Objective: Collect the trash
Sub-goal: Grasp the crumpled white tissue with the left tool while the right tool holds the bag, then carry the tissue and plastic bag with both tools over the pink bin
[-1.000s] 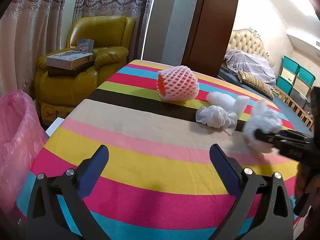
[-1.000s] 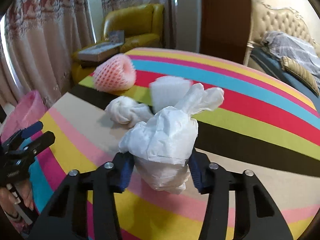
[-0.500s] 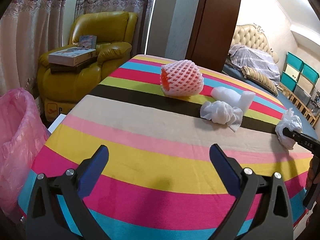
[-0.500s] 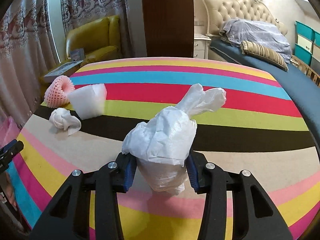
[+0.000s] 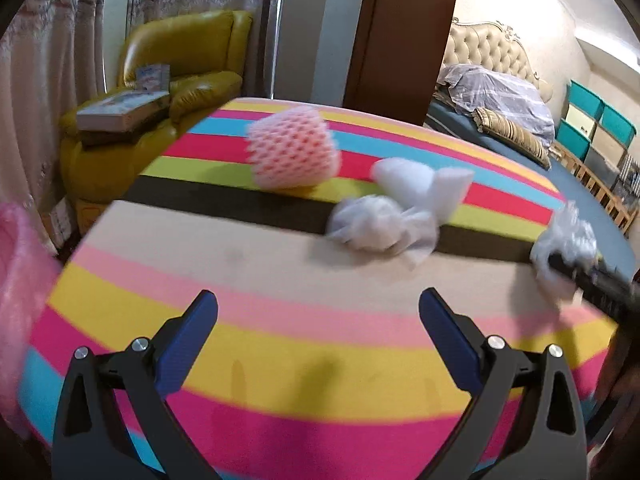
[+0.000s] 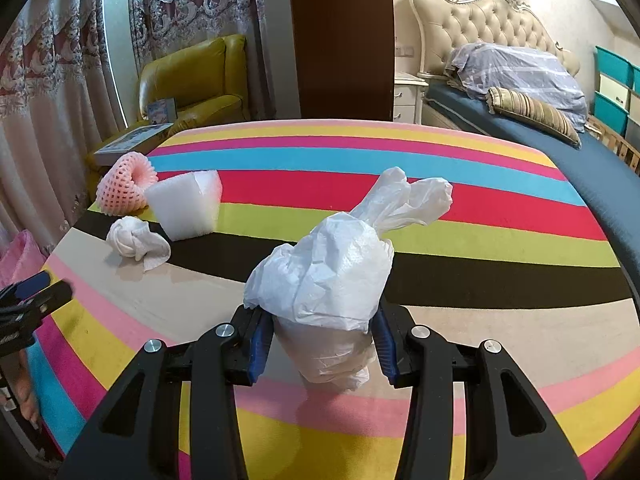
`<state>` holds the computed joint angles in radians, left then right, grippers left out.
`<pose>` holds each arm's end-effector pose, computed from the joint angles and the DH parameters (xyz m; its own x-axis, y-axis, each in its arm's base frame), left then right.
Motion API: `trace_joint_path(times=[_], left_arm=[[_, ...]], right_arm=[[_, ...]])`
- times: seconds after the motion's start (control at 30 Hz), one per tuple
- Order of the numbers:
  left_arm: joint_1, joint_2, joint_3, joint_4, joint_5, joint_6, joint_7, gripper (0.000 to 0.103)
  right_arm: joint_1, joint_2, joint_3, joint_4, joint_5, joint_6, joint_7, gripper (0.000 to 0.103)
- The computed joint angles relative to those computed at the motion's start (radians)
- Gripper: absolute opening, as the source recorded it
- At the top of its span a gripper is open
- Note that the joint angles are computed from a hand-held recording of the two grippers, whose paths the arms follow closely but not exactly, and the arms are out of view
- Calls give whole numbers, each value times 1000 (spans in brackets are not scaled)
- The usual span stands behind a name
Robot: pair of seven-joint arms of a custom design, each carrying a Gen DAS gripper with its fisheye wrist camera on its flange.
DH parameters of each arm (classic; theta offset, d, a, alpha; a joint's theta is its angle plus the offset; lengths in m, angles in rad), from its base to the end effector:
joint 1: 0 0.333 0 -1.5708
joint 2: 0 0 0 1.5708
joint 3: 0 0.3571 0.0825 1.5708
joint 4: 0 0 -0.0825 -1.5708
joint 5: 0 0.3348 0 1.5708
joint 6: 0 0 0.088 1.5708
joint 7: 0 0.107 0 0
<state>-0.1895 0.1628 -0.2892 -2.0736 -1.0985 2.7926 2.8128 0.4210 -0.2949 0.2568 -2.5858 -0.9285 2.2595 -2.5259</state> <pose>0.5271 -0.2179 0.4677 -0.7181 -0.6799 0.1489 -0.5534 0.4280 -0.7146 0.3022 0.2205 0.4361 -0.7239 -0.6731 -0.1511 -0.4207 0.6043 -0.6767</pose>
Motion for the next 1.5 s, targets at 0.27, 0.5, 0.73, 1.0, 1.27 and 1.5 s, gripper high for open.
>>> trace_joint_path(times=[0.27,0.5,0.73,1.0,1.27,1.5], left_arm=[[-117,117,12,127,299,110,-438,89],[-165,192,66,211,579,49,-720,55],[25,108,-141,86,377,31,-350,30],[97,-55,-175,-100,-155,48,246,30],[26,-69,-86,-106,-310,24,409,30],[-46,-79,-10,-105,-416,11,523,30]], right_arm=[[1,-3,1,-2,-8,2,2,43],[-2,-17,3,-17,-22,17,34,43],[-4,-16,7,-16,-30,14,44,43],[1,-9,7,-5,-21,-3,31,43],[1,-9,-1,-9,-15,6,31,43],[1,-16,5,-10,-11,-4,35,43]])
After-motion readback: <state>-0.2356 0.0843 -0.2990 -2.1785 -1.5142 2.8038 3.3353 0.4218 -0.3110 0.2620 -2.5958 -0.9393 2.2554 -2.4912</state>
